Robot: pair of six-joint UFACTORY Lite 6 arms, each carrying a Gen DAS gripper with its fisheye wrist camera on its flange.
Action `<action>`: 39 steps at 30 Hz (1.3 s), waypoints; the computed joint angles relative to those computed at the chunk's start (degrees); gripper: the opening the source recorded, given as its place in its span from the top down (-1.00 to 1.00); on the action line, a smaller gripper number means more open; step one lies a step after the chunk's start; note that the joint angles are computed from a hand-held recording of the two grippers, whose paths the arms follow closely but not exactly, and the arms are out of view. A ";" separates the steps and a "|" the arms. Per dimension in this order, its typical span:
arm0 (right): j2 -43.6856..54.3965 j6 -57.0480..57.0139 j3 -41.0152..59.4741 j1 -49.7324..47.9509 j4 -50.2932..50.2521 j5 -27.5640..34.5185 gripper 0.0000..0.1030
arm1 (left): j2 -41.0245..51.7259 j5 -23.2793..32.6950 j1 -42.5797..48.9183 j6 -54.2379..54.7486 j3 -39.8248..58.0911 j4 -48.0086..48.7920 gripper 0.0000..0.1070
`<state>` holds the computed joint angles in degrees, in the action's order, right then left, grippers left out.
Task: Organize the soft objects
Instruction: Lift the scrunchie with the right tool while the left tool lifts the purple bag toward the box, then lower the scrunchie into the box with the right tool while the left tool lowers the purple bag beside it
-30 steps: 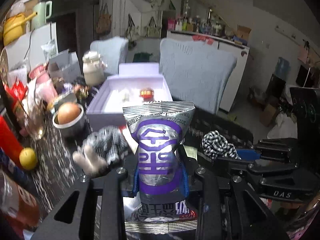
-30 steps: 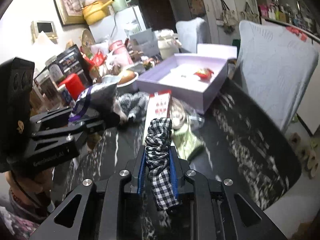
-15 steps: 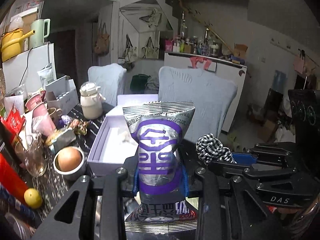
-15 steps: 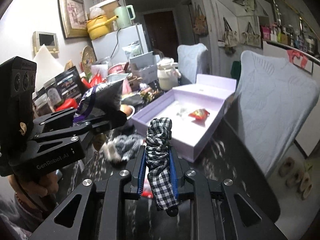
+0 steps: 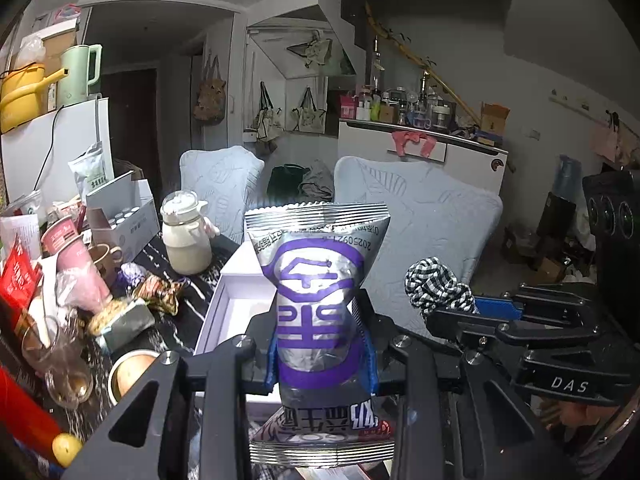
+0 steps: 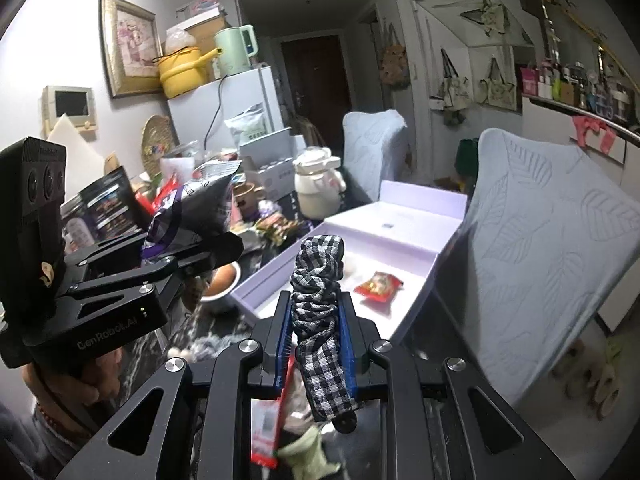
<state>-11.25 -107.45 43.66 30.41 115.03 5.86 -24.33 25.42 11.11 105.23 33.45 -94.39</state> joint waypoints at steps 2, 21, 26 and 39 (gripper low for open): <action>2.71 -0.48 2.44 -1.12 -0.05 0.82 0.59 | 3.82 -0.15 -0.49 3.52 2.68 -3.11 0.42; 30.12 23.74 29.94 -7.03 -26.32 1.52 0.59 | 36.57 -6.05 -4.29 13.31 30.00 -10.43 0.42; 37.86 37.93 37.31 -8.14 -40.41 2.11 0.59 | 44.01 -9.15 -6.70 10.81 37.11 -7.24 0.42; 56.25 68.24 57.55 -10.74 -68.10 9.92 0.59 | 65.23 -12.93 -8.66 -34.14 58.63 36.72 0.42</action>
